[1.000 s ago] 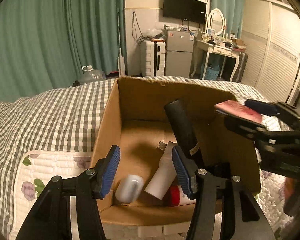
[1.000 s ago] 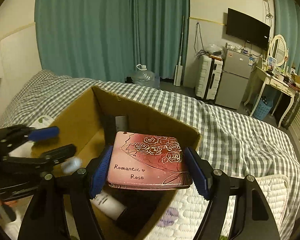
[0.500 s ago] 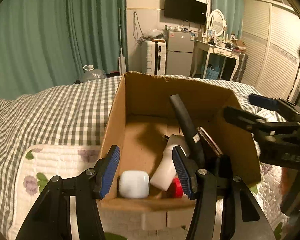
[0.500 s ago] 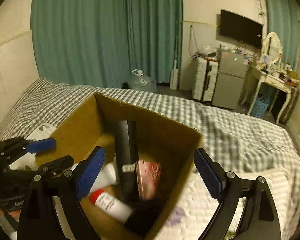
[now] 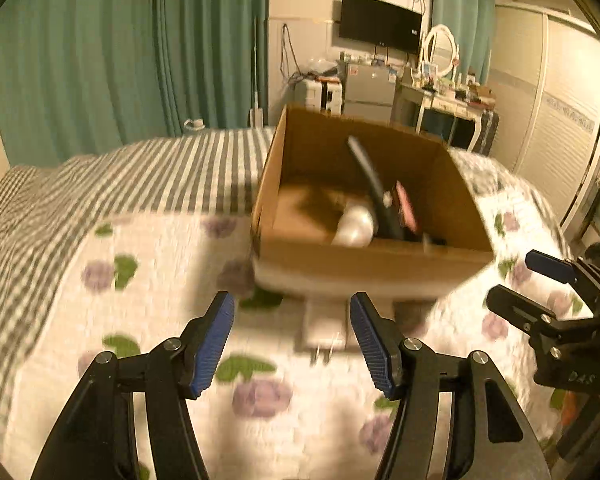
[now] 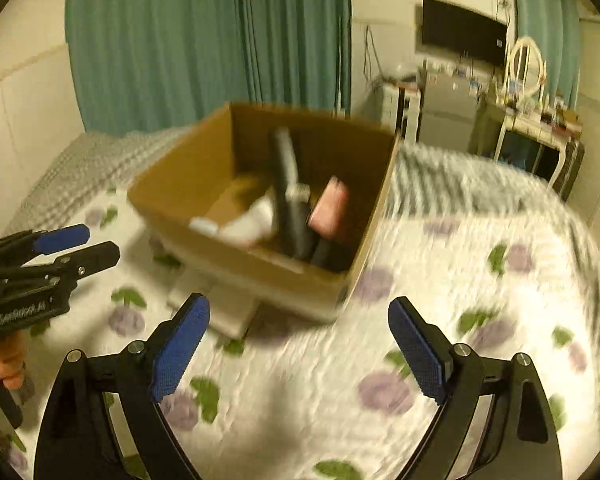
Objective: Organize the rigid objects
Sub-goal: 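Grasp a white charger with the right tool while the left tool grasps the other charger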
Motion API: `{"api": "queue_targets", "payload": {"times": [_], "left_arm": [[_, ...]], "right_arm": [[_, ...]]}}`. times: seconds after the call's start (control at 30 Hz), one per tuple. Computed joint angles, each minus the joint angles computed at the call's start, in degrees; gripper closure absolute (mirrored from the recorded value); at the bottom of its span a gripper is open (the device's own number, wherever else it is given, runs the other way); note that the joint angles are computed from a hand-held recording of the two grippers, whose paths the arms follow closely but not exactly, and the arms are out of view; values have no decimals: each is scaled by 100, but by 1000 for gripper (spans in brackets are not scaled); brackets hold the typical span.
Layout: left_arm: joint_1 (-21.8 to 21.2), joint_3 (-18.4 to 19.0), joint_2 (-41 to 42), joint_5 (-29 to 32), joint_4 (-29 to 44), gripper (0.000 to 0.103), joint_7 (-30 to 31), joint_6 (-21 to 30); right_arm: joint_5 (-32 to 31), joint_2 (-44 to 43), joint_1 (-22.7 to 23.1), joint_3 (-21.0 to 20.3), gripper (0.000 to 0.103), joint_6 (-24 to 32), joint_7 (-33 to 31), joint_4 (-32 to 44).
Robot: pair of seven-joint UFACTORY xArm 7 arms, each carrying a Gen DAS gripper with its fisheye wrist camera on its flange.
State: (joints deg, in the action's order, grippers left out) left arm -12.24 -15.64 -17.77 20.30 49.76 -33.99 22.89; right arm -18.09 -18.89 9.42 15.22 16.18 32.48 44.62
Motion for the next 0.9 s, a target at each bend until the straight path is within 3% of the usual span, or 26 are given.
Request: {"api": "queue_targets", "payload": {"times": [0.13, 0.23, 0.47, 0.57, 0.8, 0.87, 0.9], "left_arm": [[65, -36, 42, 62, -303, 40, -111, -25], [181, -82, 182, 305, -298, 40, -330, 6], [261, 61, 394, 628, -322, 40, -727, -123], [313, 48, 466, 848, -262, 40, -888, -44], [201, 229, 527, 670, -235, 40, -856, -9], [173, 233, 539, 670, -221, 40, -802, 5], [156, 229, 533, 673, -224, 40, -778, 9]], "right_arm": [[-490, 390, -237, 451, 12, 144, 662, 107], [-920, 817, -162, 498, 12, 222, 1037, 340], [-1120, 1702, 312, 100, 17, 141, 1263, 927], [-1027, 1963, 543, -73, 25, 169, 1259, 1154], [-1297, 2271, 1022, -587, 26, 202, 1604, 1438], [-1343, 2177, 1100, -636, 31, 324, 1500, 1376], [-1207, 2114, 1102, -630, 39, 310, 1328, 1301]]}}
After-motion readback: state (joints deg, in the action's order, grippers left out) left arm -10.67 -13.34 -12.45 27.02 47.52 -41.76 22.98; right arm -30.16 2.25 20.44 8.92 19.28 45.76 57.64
